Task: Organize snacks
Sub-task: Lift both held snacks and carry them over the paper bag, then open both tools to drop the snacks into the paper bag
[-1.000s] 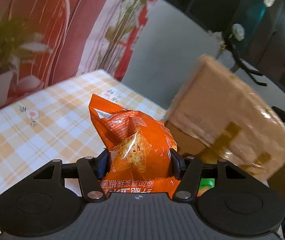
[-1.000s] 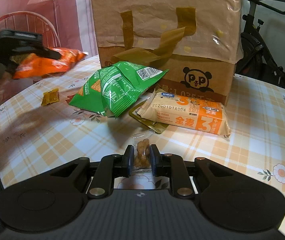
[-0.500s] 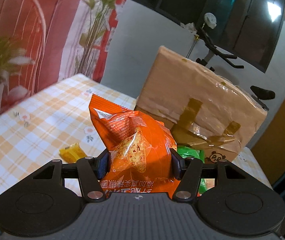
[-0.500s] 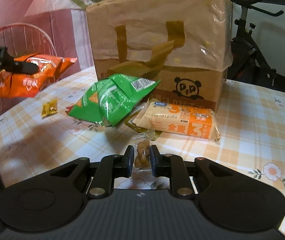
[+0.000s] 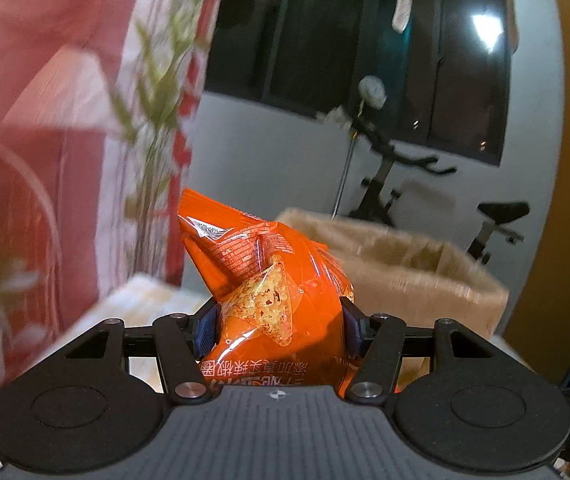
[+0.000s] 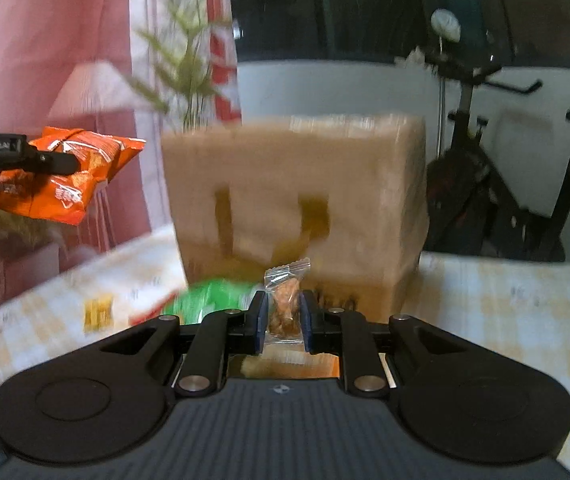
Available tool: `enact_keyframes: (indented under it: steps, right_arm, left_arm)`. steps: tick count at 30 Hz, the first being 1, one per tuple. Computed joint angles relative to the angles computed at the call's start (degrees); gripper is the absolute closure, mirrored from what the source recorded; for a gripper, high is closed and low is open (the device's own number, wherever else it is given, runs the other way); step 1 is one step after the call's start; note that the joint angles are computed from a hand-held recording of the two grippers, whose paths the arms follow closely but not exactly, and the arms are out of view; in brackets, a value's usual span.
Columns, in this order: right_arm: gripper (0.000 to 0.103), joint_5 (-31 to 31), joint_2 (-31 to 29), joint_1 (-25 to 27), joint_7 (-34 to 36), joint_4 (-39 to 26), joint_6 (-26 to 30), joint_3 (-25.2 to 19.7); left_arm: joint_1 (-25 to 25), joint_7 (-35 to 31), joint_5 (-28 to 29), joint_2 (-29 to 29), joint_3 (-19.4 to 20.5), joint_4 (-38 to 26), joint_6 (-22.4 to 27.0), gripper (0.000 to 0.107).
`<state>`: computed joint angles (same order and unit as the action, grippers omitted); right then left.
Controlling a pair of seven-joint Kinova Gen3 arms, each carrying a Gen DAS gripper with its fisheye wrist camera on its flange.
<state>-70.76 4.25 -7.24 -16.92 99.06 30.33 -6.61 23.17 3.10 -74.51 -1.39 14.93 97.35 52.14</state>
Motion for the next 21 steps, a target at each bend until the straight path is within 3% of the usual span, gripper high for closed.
enact_keyframes:
  steps: [5,8,13,16,19,21]
  right_arm:
    - [0.084,-4.3,1.74,0.9,2.31,-6.13,0.55,-0.26]
    - [0.084,-0.74,4.16,-0.91,-3.1,-12.77,1.39,1.51]
    - [0.084,5.92,10.38,-12.47,-14.75,-25.8,4.76,14.78]
    - [0.084,8.06,15.2,-18.71,-21.74,-32.8,5.53,22.74]
    - [0.084,9.83,19.8,-23.46,-28.73,-39.07,8.65,30.7]
    - [0.084,12.21,22.65,-26.04,-33.39,-43.76,12.72,36.01]
  left_arm:
    - [-1.65,-6.57,0.39,2.34,-2.31,-6.37,-6.63,0.045]
    - [-3.13,-12.64,4.25,4.87,-4.59,-11.28,-13.36,0.045]
    - [-4.65,-24.29,10.93,11.52,-6.24,-20.08,-17.13,0.045]
    - [-7.16,-31.28,17.67,16.96,-4.24,-27.4,-15.04,0.045]
    - [-4.51,-36.15,23.58,21.17,-8.39,-32.63,-13.37,0.044]
    - [-4.71,-38.64,27.06,23.6,-8.42,-35.62,-11.84,0.044]
